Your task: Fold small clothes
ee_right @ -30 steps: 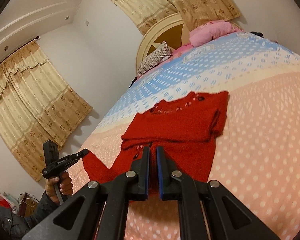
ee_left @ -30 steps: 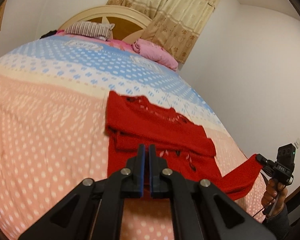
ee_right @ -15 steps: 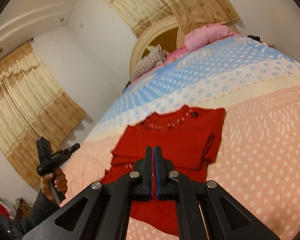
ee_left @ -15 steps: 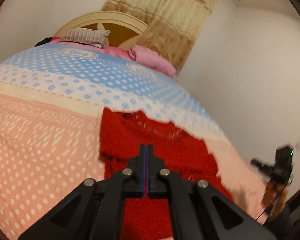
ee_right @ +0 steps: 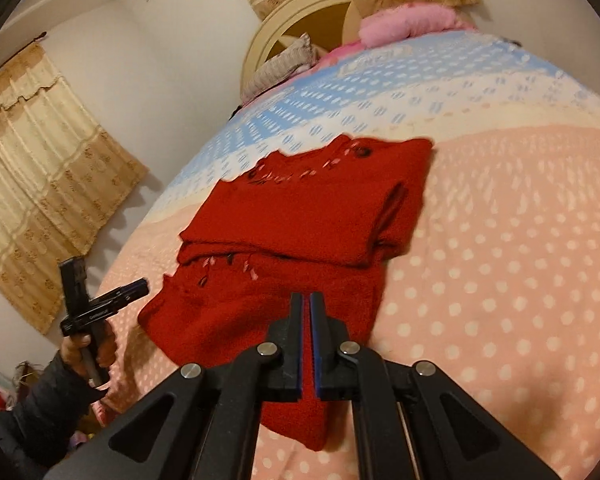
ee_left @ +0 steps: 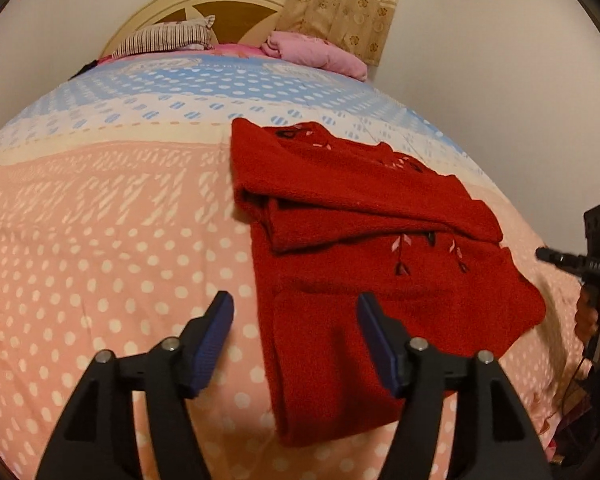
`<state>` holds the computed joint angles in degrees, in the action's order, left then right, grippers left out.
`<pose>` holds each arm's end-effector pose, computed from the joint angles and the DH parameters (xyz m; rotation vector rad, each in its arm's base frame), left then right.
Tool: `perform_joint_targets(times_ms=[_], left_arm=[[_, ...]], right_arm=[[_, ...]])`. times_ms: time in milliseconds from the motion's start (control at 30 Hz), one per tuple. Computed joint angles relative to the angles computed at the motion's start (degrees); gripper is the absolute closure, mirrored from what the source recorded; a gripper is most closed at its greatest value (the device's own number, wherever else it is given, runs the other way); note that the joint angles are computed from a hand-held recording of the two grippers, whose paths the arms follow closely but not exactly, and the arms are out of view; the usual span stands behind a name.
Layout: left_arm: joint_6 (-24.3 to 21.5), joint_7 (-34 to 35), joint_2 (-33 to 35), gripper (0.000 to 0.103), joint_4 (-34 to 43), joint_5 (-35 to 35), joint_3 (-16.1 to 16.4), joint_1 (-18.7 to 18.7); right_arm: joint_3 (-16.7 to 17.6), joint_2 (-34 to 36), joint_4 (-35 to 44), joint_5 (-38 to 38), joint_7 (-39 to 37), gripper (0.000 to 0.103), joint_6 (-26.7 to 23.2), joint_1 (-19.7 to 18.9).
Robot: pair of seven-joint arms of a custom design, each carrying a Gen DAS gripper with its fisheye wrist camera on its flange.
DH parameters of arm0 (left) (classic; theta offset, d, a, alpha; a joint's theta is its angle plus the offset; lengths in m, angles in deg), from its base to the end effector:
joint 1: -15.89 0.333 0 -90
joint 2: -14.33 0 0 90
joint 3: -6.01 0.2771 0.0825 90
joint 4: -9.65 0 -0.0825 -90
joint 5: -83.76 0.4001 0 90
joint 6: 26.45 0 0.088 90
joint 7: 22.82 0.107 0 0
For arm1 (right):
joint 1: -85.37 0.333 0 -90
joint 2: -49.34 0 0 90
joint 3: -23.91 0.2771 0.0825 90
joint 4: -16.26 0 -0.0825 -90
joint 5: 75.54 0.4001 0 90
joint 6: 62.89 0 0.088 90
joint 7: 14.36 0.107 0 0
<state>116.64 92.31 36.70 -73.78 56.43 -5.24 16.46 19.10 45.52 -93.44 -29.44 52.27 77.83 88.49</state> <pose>0.7147 -0.1086 0.5001 -1.6180 2.1853 -1.0885 0.6043 -0.0192 0.5471 -1.5117 1.6774 -0.1370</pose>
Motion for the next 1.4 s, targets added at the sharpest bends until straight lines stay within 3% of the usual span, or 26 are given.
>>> perform_joint_targets(times_ms=[33,67,133,233,333,400,600,667,733,800,867,1267,1400], left_arm=[[0.0,-0.3,0.2,0.033,0.1,0.3,0.1,-0.2],[-0.1,-0.6,0.4,0.033,0.2,0.8,0.2,-0.4],[-0.6,-1.2,0.8,0.033,0.4,1.8,0.4,-0.8],[-0.5,-0.8,1.0,0.033,0.1,1.7,0.1,-0.6],[-0.4,-0.4,1.1,0.033,-0.1,1.1,-0.1,-0.4],[-0.8,-0.6,1.6,0.033,0.4,1.3,0.0,-0.4],[-1.5,-0.8,2.3,0.036,1.0,2.5,-0.1,-1.1],[-1.2,-1.0,2.3,0.05,1.0,3.4,0.1,-1.5],[-0.3,-1.2,2.1,0.072,0.5,4.8,0.6,-2.0],[0.6,-1.0,1.8,0.086,0.1,5.2,0.6,-2.0],[1.4,-0.2,1.1,0.091,-0.7,5.0,0.3,-1.7],[10.5,2.5,-7.7,0.096,-10.7,0.9,0.4,-1.5],[9.7,5.5,-8.2,0.097,-11.1,-2.3,-0.3,-0.7]], right_arm=[[0.1,0.4,0.3,-0.6,0.3,0.086,-0.5,0.0],[0.2,0.7,0.4,-1.2,0.4,0.057,-0.9,0.1],[0.6,0.3,-0.9,-1.2,0.5,0.03,1.3,0.3],[0.9,0.0,-2.6,-3.2,3.1,0.03,5.3,0.5],[-0.1,1.4,-1.1,0.9,3.4,0.03,2.1,0.0],[0.4,1.6,-1.0,-1.6,4.8,0.03,2.6,-0.3],[1.4,3.8,1.0,-7.4,6.8,0.056,1.0,-0.4],[1.8,4.5,1.5,-9.4,7.5,0.07,0.1,-0.5],[2.3,4.1,0.7,-13.3,8.6,0.079,1.6,-0.2],[2.5,3.6,0.0,-14.8,8.5,0.088,2.6,-0.1],[2.5,2.8,-0.8,-15.4,8.4,0.093,3.5,0.1],[1.6,-4.4,-8.0,-22.6,9.7,0.094,13.0,3.3],[1.3,-5.8,-9.6,-26.4,11.2,0.094,14.6,4.3]])
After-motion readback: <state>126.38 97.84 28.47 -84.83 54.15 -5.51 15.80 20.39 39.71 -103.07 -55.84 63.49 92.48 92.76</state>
